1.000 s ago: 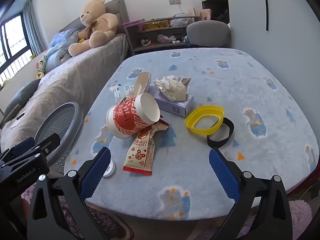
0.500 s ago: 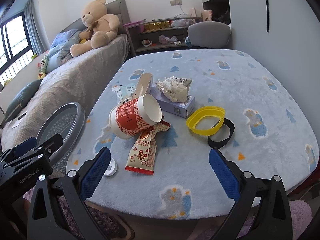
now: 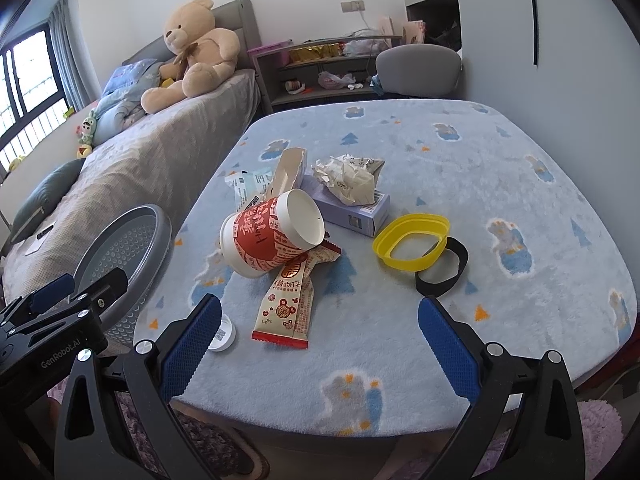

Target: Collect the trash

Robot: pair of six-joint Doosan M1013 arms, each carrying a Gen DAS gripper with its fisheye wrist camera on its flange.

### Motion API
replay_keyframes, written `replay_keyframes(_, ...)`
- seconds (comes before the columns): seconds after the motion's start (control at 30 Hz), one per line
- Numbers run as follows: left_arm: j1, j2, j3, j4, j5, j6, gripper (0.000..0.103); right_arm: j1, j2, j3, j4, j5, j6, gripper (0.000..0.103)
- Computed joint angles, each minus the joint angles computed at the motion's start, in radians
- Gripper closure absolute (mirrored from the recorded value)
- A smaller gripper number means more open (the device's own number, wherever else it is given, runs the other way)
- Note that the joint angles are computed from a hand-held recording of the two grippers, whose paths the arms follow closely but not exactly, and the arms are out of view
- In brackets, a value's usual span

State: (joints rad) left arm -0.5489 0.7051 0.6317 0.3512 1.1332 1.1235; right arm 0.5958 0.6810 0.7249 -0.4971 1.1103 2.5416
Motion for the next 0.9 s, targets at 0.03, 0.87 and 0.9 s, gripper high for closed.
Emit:
replay_keyframes(0.03,0.000,0.000,-0.001,0.000,0.001,0.000,0.018,0.000,0.000,0.000,0.000,-0.001,0.002,0.006)
replay_keyframes(0.87,-0.002,0.001,-0.002,0.000,-0.001,-0.001,0.018,0.008,-0.004,-0.002,-0.013,0.002,0.006,0.006)
replay_keyframes(0.9,-0.003,0.001,-0.002,0.001,-0.001,-0.001,0.018,0.008,-0.003,-0.001,-0.016,0.000,0.009,0.006)
